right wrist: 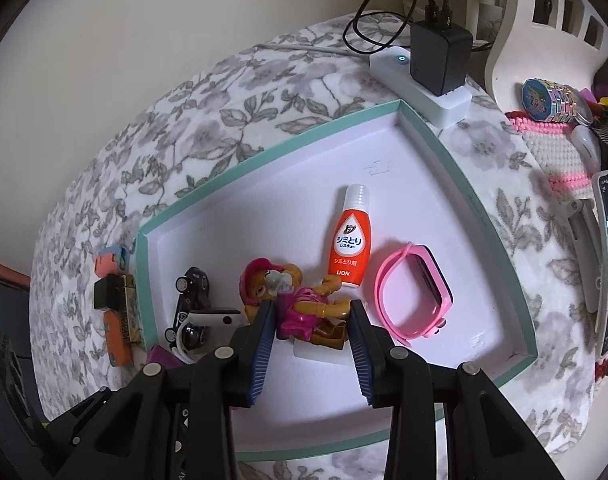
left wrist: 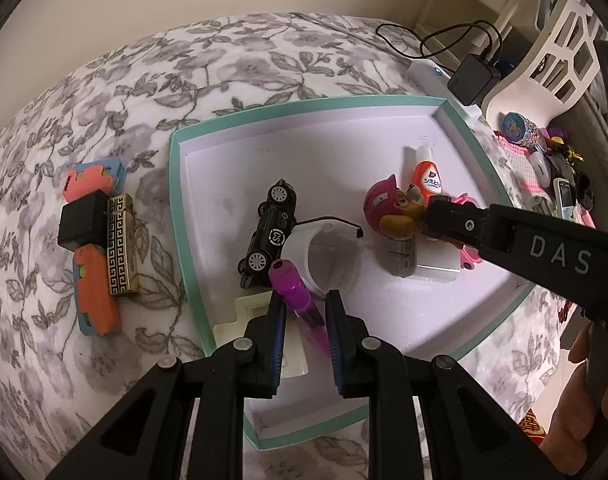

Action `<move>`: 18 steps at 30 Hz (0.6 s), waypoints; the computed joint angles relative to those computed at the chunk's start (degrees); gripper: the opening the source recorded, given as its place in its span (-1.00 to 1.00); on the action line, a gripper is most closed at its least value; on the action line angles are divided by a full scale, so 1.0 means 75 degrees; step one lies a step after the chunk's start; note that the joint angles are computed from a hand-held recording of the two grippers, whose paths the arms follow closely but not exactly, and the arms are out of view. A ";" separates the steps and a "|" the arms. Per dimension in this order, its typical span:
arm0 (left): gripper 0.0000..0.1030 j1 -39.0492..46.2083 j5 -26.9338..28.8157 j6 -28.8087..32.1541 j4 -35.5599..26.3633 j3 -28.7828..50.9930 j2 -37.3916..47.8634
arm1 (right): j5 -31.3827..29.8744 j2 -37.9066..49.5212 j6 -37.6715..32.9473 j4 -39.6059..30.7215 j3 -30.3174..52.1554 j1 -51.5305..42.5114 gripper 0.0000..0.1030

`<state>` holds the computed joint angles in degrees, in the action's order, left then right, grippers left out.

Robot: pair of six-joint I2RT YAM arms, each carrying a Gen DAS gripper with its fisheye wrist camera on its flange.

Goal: Organize rigid objects
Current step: 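Carry the pink lighter into the tray with the left gripper while the right places the toy figure, then open both grippers and move them back toward the remaining items on the bed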

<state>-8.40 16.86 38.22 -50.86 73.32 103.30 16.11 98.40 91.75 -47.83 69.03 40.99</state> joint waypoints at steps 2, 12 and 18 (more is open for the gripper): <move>-0.59 -0.0005 -0.0015 0.0006 -0.0064 0.0047 0.0033 | -0.0019 0.0033 -0.0026 -0.0068 0.0071 -0.0003 -0.24; -0.32 0.0095 0.0236 0.0043 -0.0325 0.0189 -0.0127 | 0.0296 0.0063 -0.0012 -0.0790 0.0611 0.0097 -0.04; -0.31 0.0311 0.0628 0.0054 -0.0598 0.0551 -0.0083 | 0.0617 -0.0026 0.0100 -0.1060 0.0788 0.0190 -0.04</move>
